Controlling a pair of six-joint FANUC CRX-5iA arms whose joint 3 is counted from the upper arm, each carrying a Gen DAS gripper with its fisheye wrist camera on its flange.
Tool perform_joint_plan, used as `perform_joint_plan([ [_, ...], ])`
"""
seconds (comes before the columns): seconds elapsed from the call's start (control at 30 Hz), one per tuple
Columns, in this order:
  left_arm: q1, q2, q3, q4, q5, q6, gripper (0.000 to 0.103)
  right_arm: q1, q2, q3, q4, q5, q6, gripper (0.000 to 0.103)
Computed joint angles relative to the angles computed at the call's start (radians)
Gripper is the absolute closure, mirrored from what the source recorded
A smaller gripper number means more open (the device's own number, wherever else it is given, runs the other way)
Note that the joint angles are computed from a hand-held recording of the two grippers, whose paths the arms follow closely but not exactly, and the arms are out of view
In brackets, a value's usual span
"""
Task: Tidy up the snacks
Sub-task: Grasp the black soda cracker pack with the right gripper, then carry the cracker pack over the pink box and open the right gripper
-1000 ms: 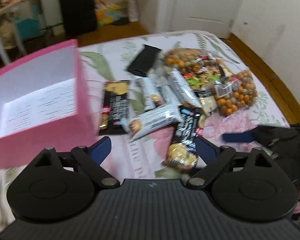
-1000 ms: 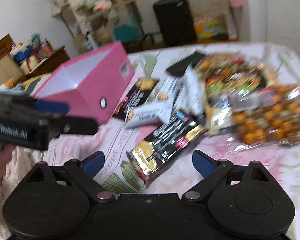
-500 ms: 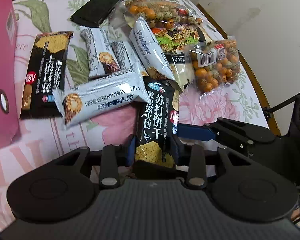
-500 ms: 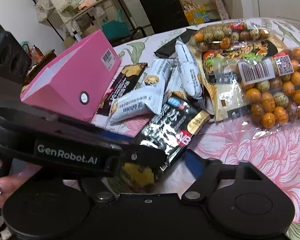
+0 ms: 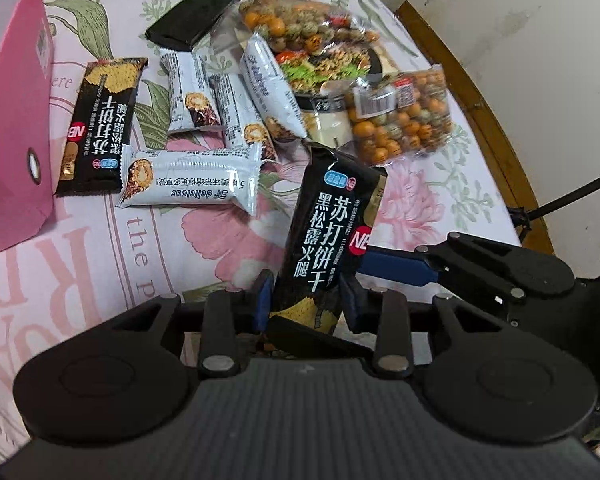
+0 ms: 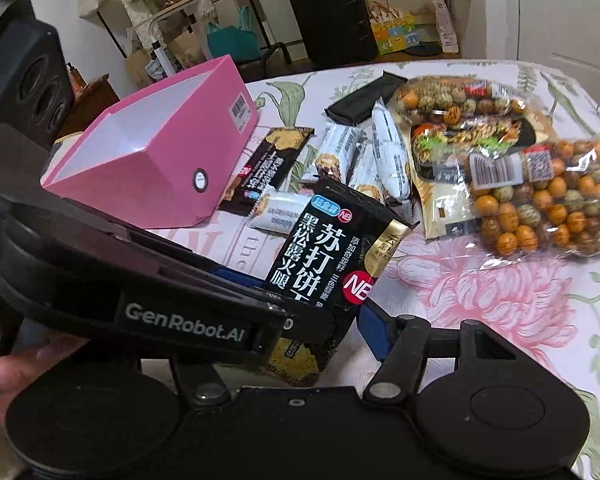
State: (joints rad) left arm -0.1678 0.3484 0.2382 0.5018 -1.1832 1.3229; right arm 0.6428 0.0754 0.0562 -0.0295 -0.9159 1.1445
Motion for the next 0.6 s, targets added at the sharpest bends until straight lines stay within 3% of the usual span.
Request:
perform_joint_plan([
  [0.3, 0.043, -0.077, -0.014, 0.023, -0.019, 0.048, 0.069, 0.028, -0.019, 0.06, 0.012, -0.04, 0.035, 0.035],
  [0.6, 0.129, -0.155, -0.022, 0.006, -0.069, 0.092, 0.069, 0.041, 0.065, 0.259, -0.095, -0.152, 0.151, 0.038],
])
